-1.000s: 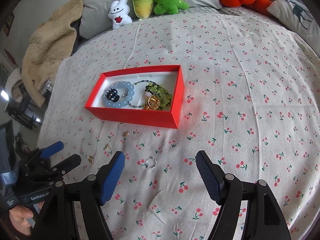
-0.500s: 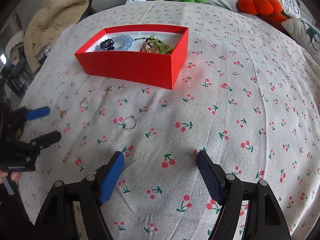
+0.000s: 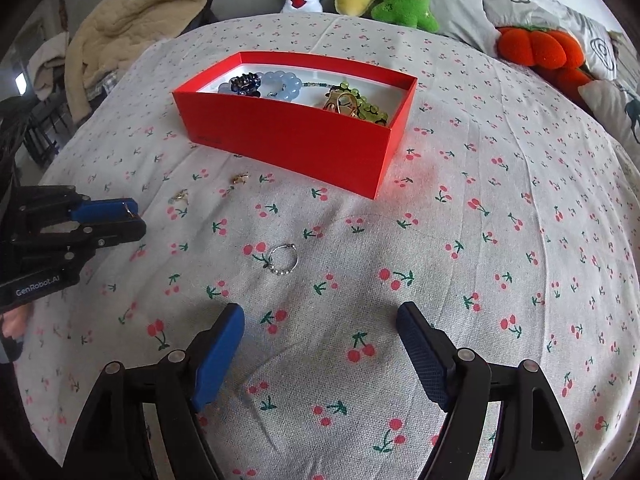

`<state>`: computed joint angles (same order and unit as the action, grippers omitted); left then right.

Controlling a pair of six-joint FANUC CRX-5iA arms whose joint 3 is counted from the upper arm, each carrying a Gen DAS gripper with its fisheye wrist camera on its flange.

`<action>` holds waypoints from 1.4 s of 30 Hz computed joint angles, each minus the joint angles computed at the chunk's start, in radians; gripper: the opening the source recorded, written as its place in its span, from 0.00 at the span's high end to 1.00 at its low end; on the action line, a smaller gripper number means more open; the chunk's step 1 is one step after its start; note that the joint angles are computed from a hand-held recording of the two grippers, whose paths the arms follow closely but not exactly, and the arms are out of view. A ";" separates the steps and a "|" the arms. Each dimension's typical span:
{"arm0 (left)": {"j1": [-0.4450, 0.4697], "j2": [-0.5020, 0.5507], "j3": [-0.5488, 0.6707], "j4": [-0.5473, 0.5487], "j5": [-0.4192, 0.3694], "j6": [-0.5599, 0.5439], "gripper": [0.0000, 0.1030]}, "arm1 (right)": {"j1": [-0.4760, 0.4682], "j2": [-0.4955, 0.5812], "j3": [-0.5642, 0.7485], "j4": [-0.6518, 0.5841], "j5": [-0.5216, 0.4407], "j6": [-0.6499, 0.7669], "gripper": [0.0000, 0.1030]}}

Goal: Organize jewelry
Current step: 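Grasp a small gold charm with left tool while right tool grasps the silver ring, then carry the charm and silver ring over the red box and open both tools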

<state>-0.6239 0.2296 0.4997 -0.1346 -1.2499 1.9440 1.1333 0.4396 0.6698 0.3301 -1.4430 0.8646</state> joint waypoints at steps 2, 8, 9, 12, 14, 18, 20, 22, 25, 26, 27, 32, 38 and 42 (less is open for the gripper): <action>-0.003 0.005 0.013 -0.005 -0.015 0.008 0.84 | -0.001 0.005 0.008 -0.005 0.003 0.006 0.22; -0.002 0.004 0.021 0.021 -0.029 0.003 0.84 | -0.011 0.056 0.091 -0.041 -0.027 0.030 0.27; -0.003 0.003 0.021 0.022 -0.029 0.003 0.84 | -0.015 0.066 0.109 -0.052 -0.033 0.034 0.29; -0.004 0.004 0.023 0.025 -0.034 0.004 0.84 | -0.032 0.087 0.148 -0.082 -0.040 0.025 0.41; -0.002 0.006 0.026 0.027 -0.039 0.008 0.84 | -0.040 0.096 0.164 -0.091 -0.043 0.026 0.52; 0.001 0.008 0.029 0.028 -0.046 0.017 0.84 | -0.050 0.105 0.183 -0.097 -0.051 0.031 0.73; 0.004 0.012 0.034 0.030 -0.052 0.018 0.84 | -0.049 0.108 0.187 -0.096 -0.054 0.048 0.84; 0.007 0.014 0.037 0.032 -0.056 0.021 0.84 | -0.047 0.108 0.187 -0.094 -0.054 0.056 0.85; 0.008 0.019 0.047 0.031 -0.065 0.029 0.84 | -0.047 0.097 0.173 -0.098 -0.044 0.049 0.86; 0.008 0.021 0.050 0.030 -0.068 0.031 0.84 | -0.048 0.095 0.173 -0.102 -0.044 0.046 0.86; 0.009 0.022 0.053 0.030 -0.071 0.033 0.84 | -0.049 0.094 0.175 -0.105 -0.046 0.045 0.86; 0.017 0.031 0.083 0.029 -0.081 0.047 0.84 | -0.050 0.100 0.210 -0.109 -0.058 0.049 0.86; 0.027 0.052 0.146 0.028 -0.081 0.071 0.84 | -0.053 0.121 0.288 -0.094 -0.063 0.050 0.86; 0.031 0.075 0.200 0.021 -0.082 0.085 0.84 | -0.056 0.146 0.353 -0.080 -0.075 0.057 0.86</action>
